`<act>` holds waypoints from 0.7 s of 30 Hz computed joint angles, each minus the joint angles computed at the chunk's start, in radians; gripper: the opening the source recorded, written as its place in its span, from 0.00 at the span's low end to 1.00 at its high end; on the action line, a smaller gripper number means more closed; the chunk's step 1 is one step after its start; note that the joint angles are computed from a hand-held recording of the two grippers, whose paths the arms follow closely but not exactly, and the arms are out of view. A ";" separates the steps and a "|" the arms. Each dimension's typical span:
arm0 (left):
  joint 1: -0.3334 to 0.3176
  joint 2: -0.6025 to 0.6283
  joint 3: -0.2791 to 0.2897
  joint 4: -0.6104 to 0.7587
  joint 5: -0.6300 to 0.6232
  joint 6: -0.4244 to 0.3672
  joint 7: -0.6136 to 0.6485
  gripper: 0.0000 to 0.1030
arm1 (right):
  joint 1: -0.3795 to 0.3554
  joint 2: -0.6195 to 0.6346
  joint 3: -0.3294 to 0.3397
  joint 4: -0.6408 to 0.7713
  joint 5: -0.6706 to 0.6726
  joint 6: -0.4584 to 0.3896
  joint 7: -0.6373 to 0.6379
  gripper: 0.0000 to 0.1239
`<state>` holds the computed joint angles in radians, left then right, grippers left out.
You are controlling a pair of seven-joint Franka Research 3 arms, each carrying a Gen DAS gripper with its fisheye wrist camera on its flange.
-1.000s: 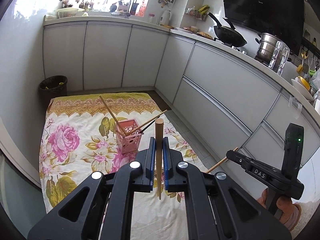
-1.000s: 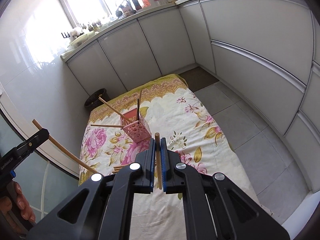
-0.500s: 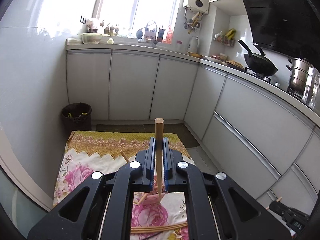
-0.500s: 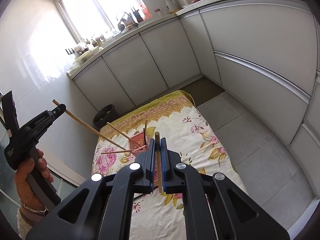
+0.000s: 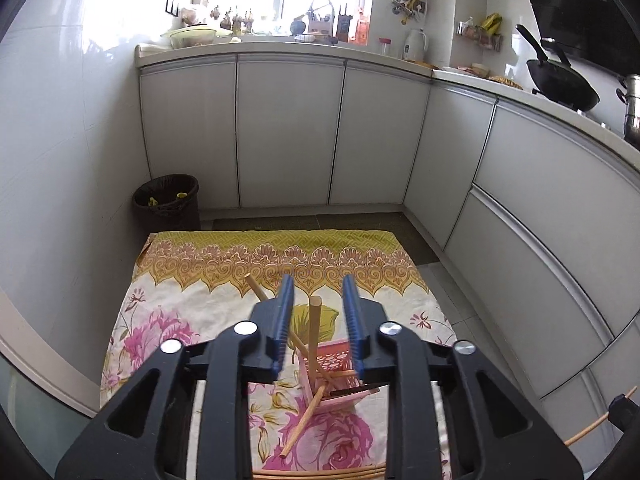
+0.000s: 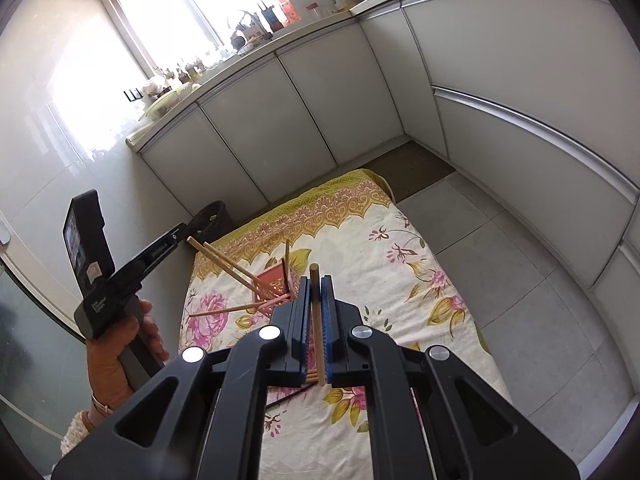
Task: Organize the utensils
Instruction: 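Lower both held chopsticks into the pink mesh cup and open both tools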
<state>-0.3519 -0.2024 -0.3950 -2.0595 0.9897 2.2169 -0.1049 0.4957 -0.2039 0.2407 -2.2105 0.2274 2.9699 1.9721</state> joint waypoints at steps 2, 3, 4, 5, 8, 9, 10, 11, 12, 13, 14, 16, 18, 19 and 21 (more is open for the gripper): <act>0.000 -0.059 -0.004 -0.044 0.019 0.016 -0.050 0.38 | 0.004 0.025 0.002 0.039 -0.002 0.006 -0.004 0.04; 0.002 -0.090 -0.013 -0.061 0.025 0.012 -0.074 0.39 | 0.006 0.040 0.004 0.064 -0.005 0.013 -0.003 0.04; 0.005 -0.121 -0.025 -0.076 0.030 0.001 -0.098 0.44 | 0.008 0.056 0.006 0.091 -0.009 0.021 -0.002 0.04; 0.008 -0.157 -0.040 -0.095 0.036 -0.017 -0.126 0.48 | 0.007 0.074 0.011 0.121 -0.022 0.030 0.006 0.04; 0.019 -0.248 -0.090 -0.136 0.036 -0.108 -0.186 0.56 | -0.030 0.145 0.049 0.230 -0.202 0.062 0.144 0.04; 0.021 -0.275 -0.103 -0.149 0.031 -0.133 -0.202 0.56 | -0.033 0.178 0.050 0.278 -0.283 0.061 0.208 0.04; 0.022 -0.302 -0.116 -0.166 0.023 -0.157 -0.218 0.56 | -0.025 0.213 0.044 0.329 -0.364 0.056 0.273 0.04; 0.021 -0.325 -0.125 -0.182 0.009 -0.179 -0.227 0.56 | -0.008 0.249 0.026 0.382 -0.459 0.048 0.349 0.04; 0.018 -0.345 -0.129 -0.199 -0.008 -0.194 -0.233 0.56 | 0.020 0.284 -0.002 0.432 -0.557 0.039 0.429 0.04; 0.014 -0.362 -0.131 -0.216 -0.025 -0.204 -0.236 0.56 | 0.054 0.320 -0.034 0.484 -0.639 0.025 0.492 0.04; 0.012 -0.377 -0.131 -0.234 -0.044 -0.211 -0.244 0.56 | 0.088 0.352 -0.066 0.529 -0.699 0.009 0.540 0.04; 0.010 -0.403 -0.123 -0.273 -0.068 -0.205 -0.258 0.56 | 0.147 0.417 -0.118 0.608 -0.764 -0.023 0.585 0.04; 0.008 -0.416 -0.101 -0.306 -0.097 -0.186 -0.250 0.56 | 0.188 0.472 -0.152 0.664 -0.778 -0.052 0.586 0.04; 0.009 -0.423 -0.090 -0.322 -0.110 -0.170 -0.251 0.56 | 0.205 0.497 -0.166 0.685 -0.778 -0.061 0.579 0.04; 0.015 -0.429 -0.077 -0.345 -0.132 -0.151 -0.245 0.56 | 0.241 0.541 -0.201 0.718 -0.783 -0.082 0.575 0.04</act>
